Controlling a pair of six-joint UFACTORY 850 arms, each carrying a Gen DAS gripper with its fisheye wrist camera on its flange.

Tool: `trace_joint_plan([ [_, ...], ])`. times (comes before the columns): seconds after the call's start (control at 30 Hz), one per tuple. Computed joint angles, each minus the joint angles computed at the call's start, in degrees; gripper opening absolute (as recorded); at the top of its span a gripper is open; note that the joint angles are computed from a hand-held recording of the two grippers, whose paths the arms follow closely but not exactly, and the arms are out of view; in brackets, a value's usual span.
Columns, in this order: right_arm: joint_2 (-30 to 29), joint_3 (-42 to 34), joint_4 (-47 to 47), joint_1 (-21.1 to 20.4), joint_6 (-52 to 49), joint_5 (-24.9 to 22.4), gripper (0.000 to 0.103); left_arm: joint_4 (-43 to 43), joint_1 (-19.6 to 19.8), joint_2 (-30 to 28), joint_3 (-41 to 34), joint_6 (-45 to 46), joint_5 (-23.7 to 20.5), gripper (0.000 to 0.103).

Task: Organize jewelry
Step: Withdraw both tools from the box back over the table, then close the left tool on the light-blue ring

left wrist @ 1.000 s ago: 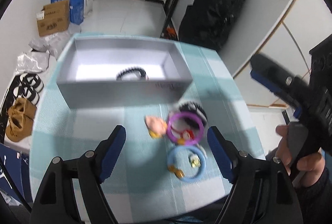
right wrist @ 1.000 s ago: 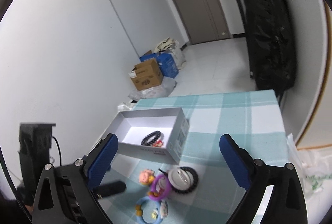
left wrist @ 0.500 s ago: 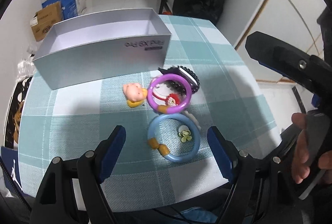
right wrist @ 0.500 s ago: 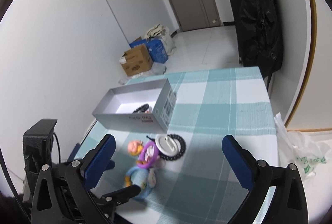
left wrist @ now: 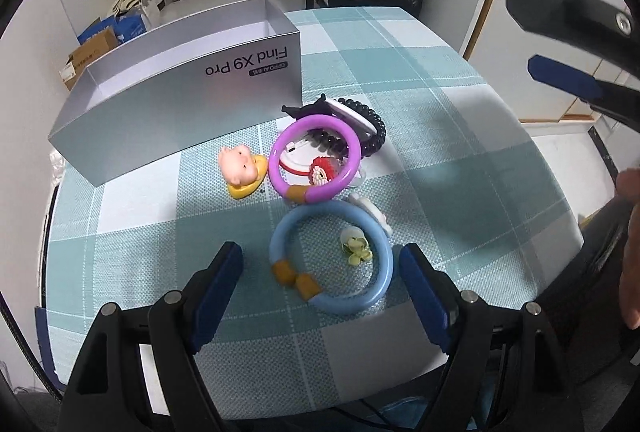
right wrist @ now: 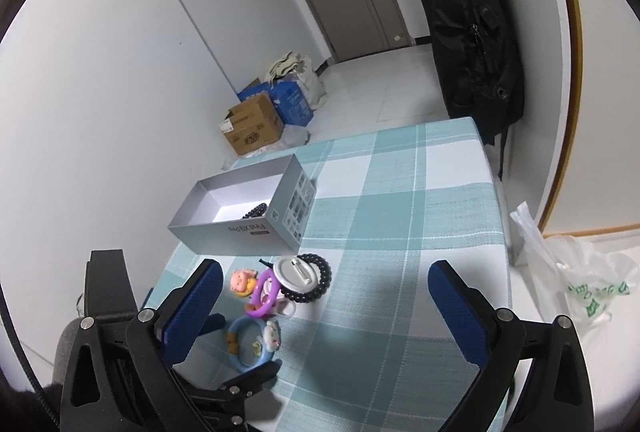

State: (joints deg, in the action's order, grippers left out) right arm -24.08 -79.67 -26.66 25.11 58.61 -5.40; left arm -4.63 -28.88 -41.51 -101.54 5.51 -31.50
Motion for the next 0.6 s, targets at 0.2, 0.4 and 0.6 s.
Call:
trace_joint_plan([
  [0.2,-0.1,-0.2,4.5,-0.1,-4.4,-0.2,0.103,-0.7,-0.1,-0.4,-0.4,1.0,0.1,0.072],
  [0.4,-0.2,-0.4,4.3,0.1,-4.8,-0.9,0.103,-2.6,-0.3,-0.9,-1.4,3.8,-0.1,0.056],
  [0.6,-0.5,-0.6,3.5,0.1,-3.2,-2.0,0.103,-8.4,0.6,-1.1,-2.2,7.7,-1.5,0.056],
])
